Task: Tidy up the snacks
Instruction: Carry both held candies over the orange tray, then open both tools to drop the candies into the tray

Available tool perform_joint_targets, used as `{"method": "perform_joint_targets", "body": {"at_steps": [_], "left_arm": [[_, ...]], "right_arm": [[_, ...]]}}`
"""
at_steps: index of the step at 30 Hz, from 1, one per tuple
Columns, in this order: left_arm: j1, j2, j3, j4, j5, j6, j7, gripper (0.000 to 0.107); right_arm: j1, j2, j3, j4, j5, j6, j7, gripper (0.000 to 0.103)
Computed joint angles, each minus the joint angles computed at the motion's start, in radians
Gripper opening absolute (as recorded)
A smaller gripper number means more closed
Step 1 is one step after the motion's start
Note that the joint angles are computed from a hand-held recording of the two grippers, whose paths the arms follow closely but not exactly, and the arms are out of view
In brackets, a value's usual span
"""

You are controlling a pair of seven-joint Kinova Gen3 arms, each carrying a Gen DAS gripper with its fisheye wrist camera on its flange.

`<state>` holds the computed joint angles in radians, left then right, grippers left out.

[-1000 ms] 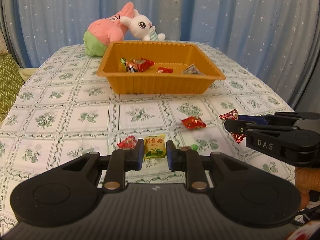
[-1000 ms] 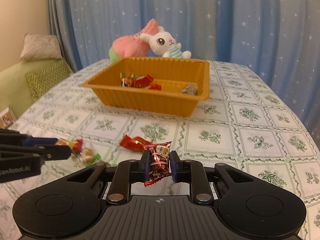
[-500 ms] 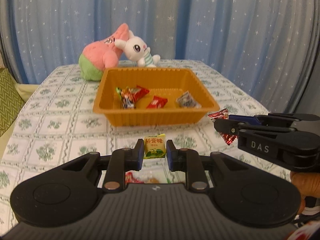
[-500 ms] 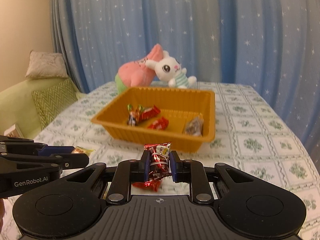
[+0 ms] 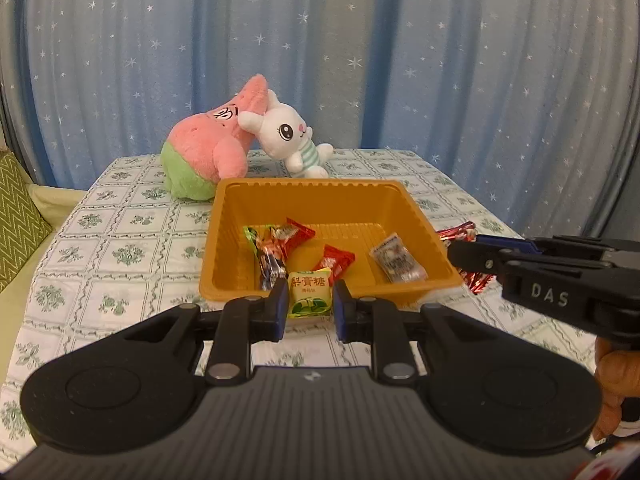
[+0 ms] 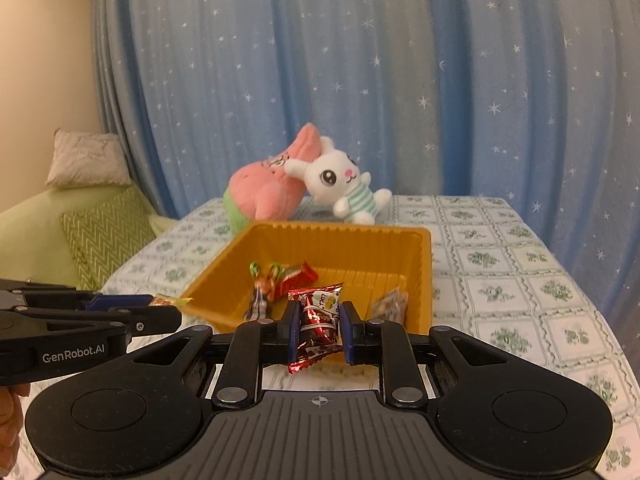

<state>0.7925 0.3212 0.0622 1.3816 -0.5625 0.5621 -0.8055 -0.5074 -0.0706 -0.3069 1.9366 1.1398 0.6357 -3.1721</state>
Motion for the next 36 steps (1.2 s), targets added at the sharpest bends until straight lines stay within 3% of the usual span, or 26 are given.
{"method": "perform_joint_targets", "body": {"at_steps": [14,36], "left_arm": [[-0.059,0.132,-0.002,-0.184,0.143,0.032,-0.186,0.02],[-0.11,0.274,-0.025,-0.368,0.296,0.072,-0.326,0.024]], "right_arm": [[0.027,0.118,0.114,-0.121,-0.085,-0.072,0.088,0.021],[-0.009,0.222,0.248,-0.191,-0.181,-0.146,0.168,0.021]]}}
